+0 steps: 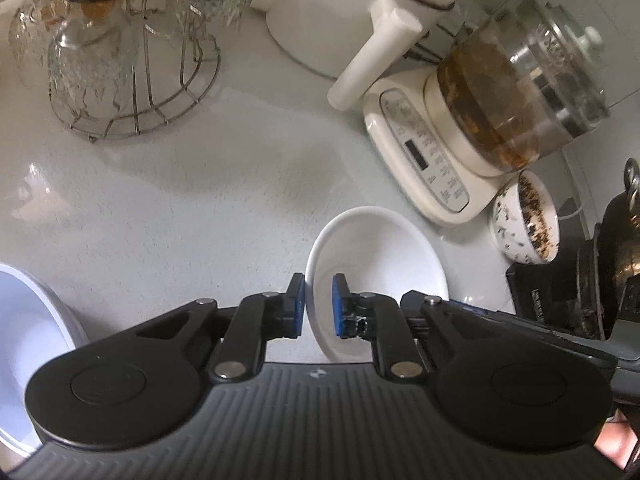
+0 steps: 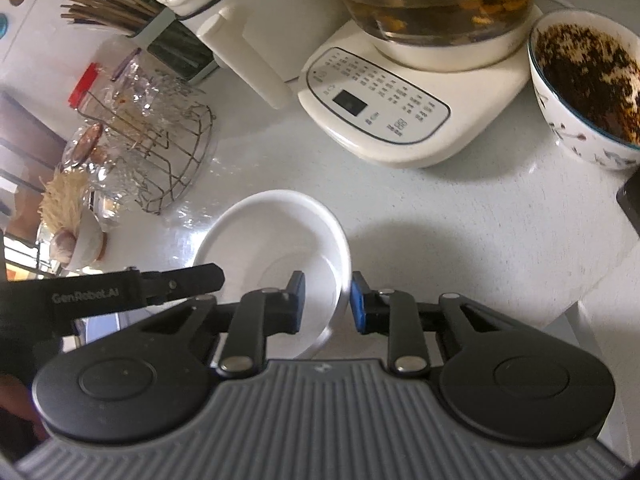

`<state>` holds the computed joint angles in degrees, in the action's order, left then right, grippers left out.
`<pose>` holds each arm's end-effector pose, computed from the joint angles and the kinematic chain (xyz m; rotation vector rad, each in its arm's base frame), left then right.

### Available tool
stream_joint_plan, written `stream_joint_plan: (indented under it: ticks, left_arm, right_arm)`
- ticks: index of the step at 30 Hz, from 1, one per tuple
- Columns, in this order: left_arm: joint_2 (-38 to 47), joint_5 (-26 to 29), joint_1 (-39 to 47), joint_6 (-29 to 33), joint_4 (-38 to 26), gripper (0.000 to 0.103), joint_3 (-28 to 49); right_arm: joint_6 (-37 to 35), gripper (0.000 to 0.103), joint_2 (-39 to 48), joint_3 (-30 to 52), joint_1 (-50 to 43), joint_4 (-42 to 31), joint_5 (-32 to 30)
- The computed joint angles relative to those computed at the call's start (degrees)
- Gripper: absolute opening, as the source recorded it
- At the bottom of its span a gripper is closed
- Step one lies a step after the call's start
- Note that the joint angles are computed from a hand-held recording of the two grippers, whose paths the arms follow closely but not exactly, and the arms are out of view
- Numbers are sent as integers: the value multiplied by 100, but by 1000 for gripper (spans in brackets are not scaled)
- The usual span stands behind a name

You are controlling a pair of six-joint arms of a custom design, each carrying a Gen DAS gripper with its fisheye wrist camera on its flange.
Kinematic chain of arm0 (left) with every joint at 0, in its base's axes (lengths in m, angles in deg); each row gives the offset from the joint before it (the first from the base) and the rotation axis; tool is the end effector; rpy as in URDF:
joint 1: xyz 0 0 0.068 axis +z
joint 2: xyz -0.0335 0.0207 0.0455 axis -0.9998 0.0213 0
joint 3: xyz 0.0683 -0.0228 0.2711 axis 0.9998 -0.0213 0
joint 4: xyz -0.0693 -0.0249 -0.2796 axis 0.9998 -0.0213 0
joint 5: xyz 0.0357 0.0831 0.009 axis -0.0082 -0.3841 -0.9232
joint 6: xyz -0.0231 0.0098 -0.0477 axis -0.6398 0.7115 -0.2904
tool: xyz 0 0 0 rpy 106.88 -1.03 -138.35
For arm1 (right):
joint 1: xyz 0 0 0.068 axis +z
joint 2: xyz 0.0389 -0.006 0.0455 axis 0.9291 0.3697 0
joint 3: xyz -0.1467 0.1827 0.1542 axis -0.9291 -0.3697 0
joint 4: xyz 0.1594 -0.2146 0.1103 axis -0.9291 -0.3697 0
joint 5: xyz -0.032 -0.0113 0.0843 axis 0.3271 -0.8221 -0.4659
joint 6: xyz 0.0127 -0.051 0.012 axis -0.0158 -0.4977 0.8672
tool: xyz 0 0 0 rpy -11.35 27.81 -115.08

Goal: Organize plates and bowls
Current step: 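Lift the white ceramic bowl with both grippers and carry it to the nested bowls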

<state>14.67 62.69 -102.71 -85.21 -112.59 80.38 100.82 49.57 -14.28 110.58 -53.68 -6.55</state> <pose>0.3361 -0.0970 0.1419 0.2088 2.7955 -0.6302 0.1997 0.1775 0.1107 0.4345 2.6025 0.5695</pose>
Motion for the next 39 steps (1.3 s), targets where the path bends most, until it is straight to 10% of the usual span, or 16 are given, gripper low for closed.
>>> stream_joint_plan:
  ticks: [21, 39]
  left_arm:
    - [-1232, -31, 557, 288, -755, 22, 351]
    - [-2217, 361, 2117, 492, -769, 22, -309]
  right_arm:
    - [-902, 20, -561, 1224, 53, -1011, 164]
    - [-1518, 20, 700, 2912, 851, -1376, 394]
